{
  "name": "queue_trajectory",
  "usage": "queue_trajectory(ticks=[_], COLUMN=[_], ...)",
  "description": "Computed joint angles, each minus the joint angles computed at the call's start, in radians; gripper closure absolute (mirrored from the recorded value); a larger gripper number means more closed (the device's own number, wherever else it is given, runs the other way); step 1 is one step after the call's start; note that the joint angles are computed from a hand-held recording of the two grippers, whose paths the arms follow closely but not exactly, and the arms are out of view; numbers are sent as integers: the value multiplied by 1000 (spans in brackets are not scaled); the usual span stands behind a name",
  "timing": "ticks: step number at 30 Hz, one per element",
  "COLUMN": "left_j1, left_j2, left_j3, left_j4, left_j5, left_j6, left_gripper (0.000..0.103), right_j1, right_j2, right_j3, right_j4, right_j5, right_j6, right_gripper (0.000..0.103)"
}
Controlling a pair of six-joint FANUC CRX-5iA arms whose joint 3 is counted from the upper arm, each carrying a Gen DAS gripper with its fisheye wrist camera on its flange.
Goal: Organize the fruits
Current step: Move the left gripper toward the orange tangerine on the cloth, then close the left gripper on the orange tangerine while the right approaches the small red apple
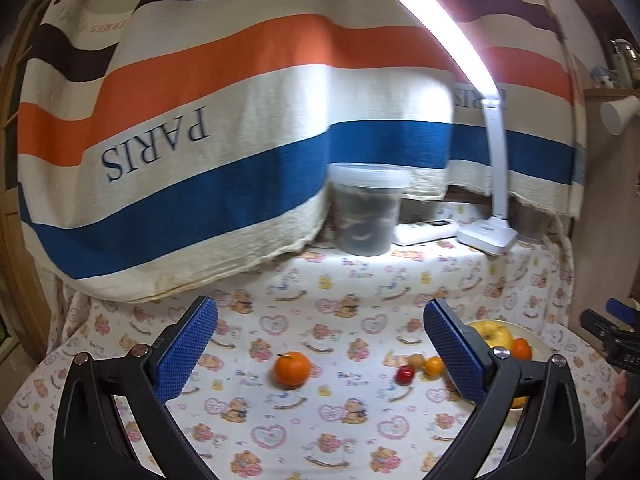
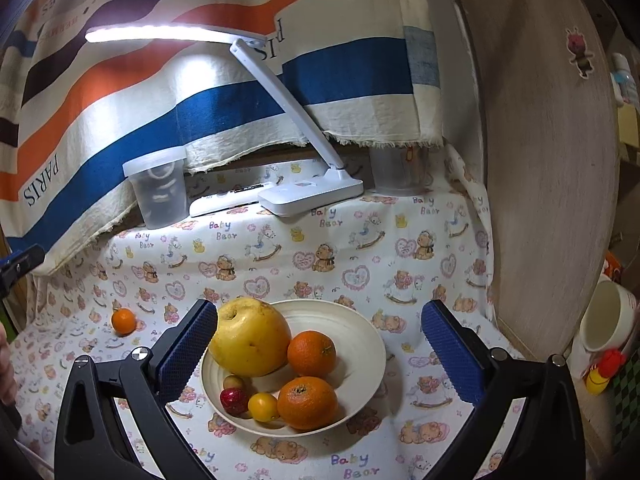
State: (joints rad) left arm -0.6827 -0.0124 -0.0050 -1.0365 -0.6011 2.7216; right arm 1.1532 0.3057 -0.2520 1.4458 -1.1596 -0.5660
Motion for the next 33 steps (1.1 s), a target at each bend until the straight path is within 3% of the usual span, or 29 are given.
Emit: queue_trajectory(ticks=[4,7,10,11,13,16,20,23,27,29,33], left_j1=[65,127,160,179,211,238,273,307,349,368,402], left_j2=[28,73,163,179,208,253,285,274,307,322,355], left_j3=[31,70,170,178,190,226,245,186,166,156,114], left_j4=[99,227,368,425,524,622,717,782,877,929,1096], left_j5=[21,49,-70,-71,-72,-104,-109,-37,-12,-10,24], left_j6=[-89,-226,-391,-430,-496,-557,-599,-619,-752,-825,-963], left_gripper=[1,1,1,1,1,1,1,2,5,7,15], right_j1=[3,-3,-13,-17,-28,-62,-82,-79,-81,-88,-97], right_j2=[3,-1,10,18,54,95,207,323,383,391,494], right_j3=[22,46,89,108,206,329,588,797,869,879,1046], right_j4=[0,-9,-15,-24,-104,-212,-437,-532,-550,-590,-681], right_j5=[-25,-4,23,32,56,169,226,161,153,167,56], right_j6=[26,43,52,62,128,202,515,683,656,688,845], right_gripper=[0,0,0,0,0,0,0,0,4,11,27])
